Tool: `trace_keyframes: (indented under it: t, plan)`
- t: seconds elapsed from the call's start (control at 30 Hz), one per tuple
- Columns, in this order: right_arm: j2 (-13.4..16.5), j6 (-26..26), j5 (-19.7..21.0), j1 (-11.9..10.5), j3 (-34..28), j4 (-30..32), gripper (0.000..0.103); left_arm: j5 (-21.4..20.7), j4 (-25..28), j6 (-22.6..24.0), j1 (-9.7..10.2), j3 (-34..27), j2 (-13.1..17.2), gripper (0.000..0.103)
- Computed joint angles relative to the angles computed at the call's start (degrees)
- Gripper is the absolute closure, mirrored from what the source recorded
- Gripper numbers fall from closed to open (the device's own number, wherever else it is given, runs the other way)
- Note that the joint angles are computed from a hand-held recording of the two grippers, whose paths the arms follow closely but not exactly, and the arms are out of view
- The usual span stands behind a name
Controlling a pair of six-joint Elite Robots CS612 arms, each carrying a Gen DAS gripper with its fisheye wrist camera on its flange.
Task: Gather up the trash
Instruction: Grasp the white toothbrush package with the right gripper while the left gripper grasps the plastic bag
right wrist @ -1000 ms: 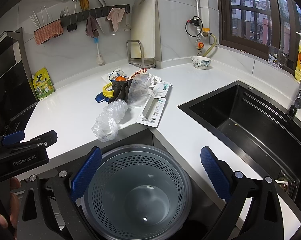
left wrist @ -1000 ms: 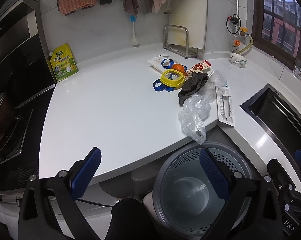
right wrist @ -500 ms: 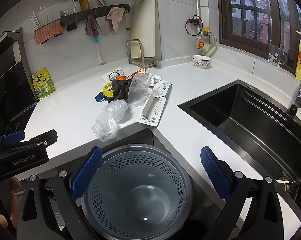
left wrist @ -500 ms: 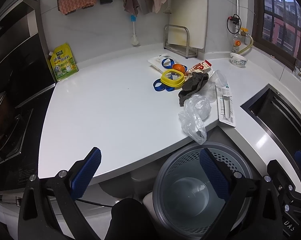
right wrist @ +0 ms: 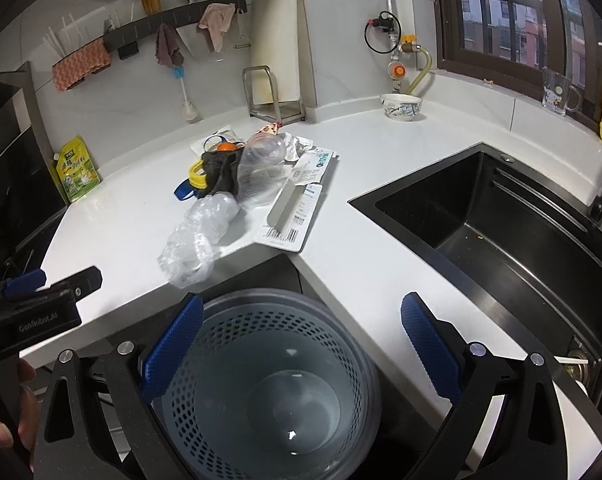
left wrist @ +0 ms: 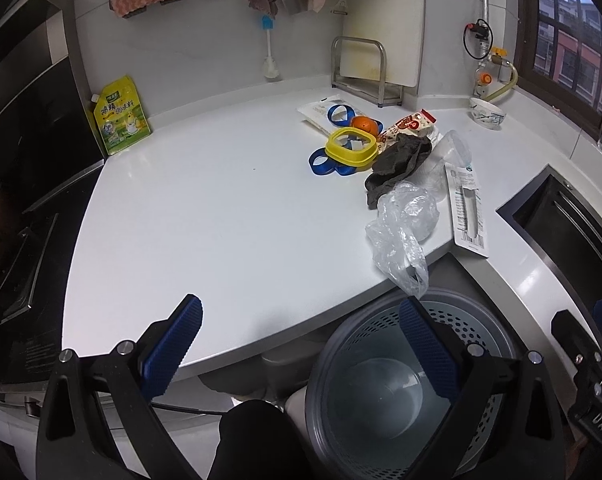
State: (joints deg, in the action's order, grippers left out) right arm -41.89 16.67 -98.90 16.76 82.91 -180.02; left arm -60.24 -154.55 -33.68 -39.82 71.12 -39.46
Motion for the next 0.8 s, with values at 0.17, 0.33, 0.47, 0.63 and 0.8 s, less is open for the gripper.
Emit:
trace_keyframes:
  t: [0.17,0.33,0.47,0.63,0.8]
  plan:
    - [1.87,0.92,2.32,-1.33,-3.88,3.24,0.008,0.33,1.03,1.16,0.42,-3.34,2.07,0.006]
    - [4.64,0.47,3.43,-2.00,-9.61,7.76,0.008,0.22,1.83,1.97,0.94,-6.85,4.02,0.006]
    - [7.13,0.42,4.16,-2.43,-14.69,11.77,0.008,0.04,2.32,2.15,1.43,-9.10,5.20,0.006]
    - [10.07,0.51,3.47,-2.58,-20.69,17.27,0.008,0.04,3.57,2.52,1.83,-11.91,6.78,0.006]
    - [12.92,-0.22,2.02,-2.40,-26.29,22.79,0.008,-1.04,5.23,2.20,2.28,-13.94,8.03,0.006]
